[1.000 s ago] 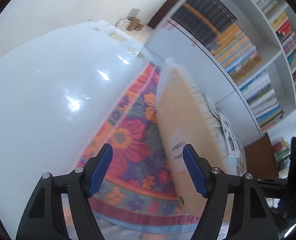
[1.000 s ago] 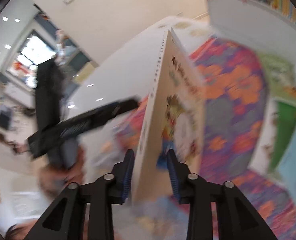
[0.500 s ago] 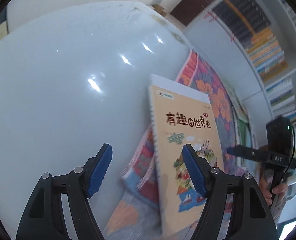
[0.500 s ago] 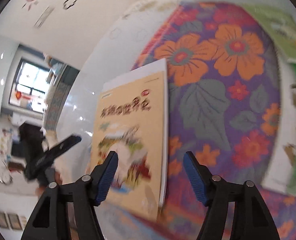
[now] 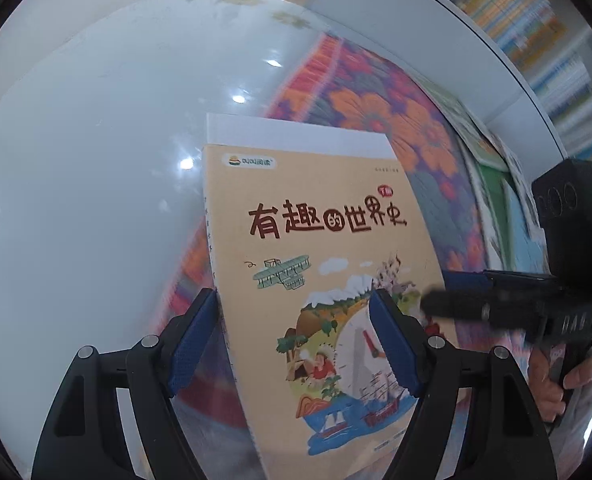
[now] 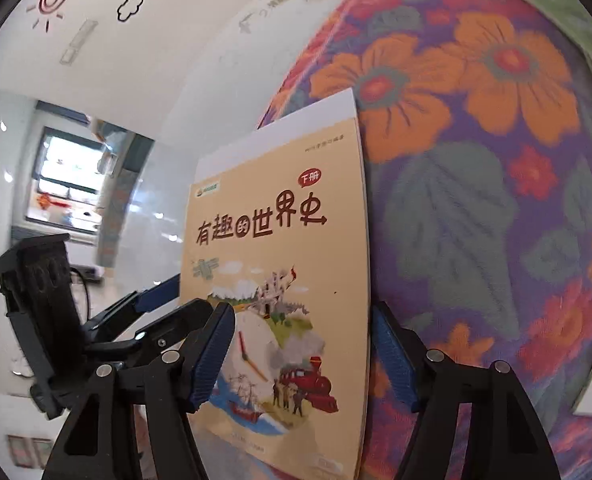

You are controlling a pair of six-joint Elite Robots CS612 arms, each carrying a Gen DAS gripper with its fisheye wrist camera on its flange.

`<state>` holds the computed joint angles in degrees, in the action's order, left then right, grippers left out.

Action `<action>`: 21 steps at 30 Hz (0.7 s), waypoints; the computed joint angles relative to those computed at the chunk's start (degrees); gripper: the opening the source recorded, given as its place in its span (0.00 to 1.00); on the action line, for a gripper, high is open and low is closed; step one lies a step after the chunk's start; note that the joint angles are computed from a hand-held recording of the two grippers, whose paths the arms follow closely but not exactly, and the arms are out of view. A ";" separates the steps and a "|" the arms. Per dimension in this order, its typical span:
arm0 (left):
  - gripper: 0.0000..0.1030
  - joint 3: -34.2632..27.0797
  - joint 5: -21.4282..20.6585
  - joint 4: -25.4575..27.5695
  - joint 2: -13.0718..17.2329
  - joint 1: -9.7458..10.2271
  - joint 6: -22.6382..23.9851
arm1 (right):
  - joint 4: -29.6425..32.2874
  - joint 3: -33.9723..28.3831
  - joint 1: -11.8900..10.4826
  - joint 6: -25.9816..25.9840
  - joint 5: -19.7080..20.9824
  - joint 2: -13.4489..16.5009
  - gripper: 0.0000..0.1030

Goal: Organize books

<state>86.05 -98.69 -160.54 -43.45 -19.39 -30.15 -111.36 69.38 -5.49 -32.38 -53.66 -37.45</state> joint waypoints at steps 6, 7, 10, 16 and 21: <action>0.69 -1.51 -3.47 0.35 1.48 0.91 -2.86 | 3.15 0.95 -1.42 -3.71 -2.78 -1.30 0.63; 0.69 -2.03 -4.15 0.05 1.90 1.12 -3.18 | 1.55 0.48 -1.59 -1.78 -1.97 -0.69 0.63; 0.66 -3.43 -4.11 -0.13 2.77 1.10 -3.30 | 6.12 -3.89 -2.19 -1.24 5.09 2.18 0.65; 0.65 -5.31 0.08 3.63 2.33 -0.31 -2.72 | -3.12 -0.40 -3.13 5.72 7.80 1.91 0.25; 0.65 -5.69 -0.24 1.40 1.10 -1.23 -0.58 | -8.80 3.86 -5.56 8.79 11.21 -0.89 0.20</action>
